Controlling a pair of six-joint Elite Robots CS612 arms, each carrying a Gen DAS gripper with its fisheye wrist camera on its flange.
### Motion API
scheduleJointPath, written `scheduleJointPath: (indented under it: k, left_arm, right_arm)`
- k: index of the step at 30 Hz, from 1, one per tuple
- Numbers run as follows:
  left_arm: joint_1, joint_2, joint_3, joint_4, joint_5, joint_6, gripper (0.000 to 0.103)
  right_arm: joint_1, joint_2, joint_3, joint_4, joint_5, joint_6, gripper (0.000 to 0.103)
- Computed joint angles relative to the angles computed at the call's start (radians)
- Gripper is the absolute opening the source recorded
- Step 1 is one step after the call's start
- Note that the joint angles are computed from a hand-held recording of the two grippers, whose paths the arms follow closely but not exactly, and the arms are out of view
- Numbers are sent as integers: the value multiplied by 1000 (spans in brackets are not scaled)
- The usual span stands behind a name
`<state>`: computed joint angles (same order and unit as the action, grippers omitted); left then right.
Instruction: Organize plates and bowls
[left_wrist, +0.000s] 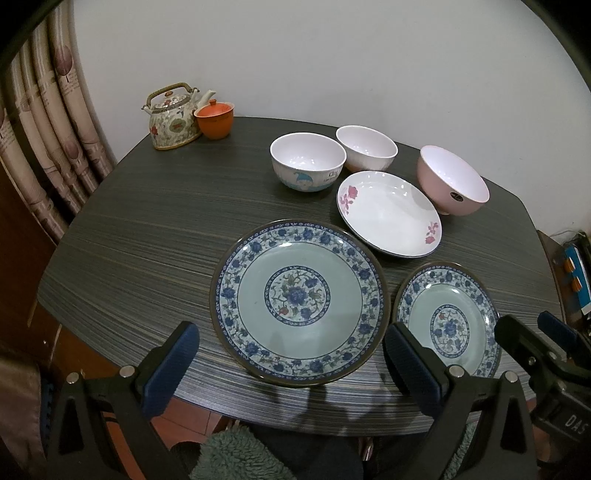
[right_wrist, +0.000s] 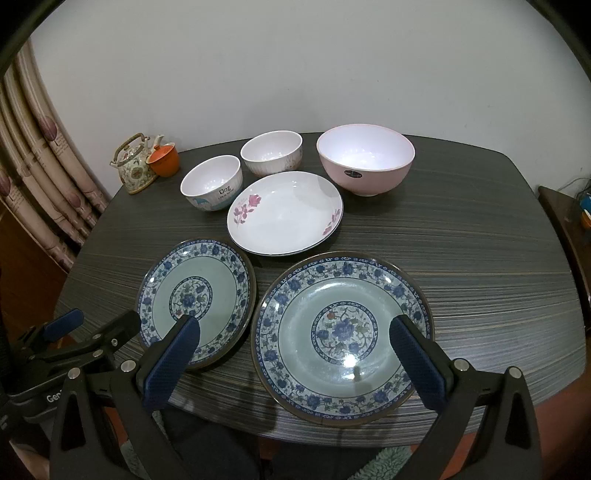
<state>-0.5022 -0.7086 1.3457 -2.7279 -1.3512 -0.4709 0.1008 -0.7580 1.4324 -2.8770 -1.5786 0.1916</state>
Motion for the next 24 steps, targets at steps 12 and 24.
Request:
scheduleJointPath:
  k: [12,24]
  left_arm:
    - [9,8,-12,15,-28,-9,103]
    - [65,22,-27,0,-184,-75,103]
  right_arm:
    - [3,1,-4,10,-1,0,102]
    - [-13,10,-18,27,81,-14,100]
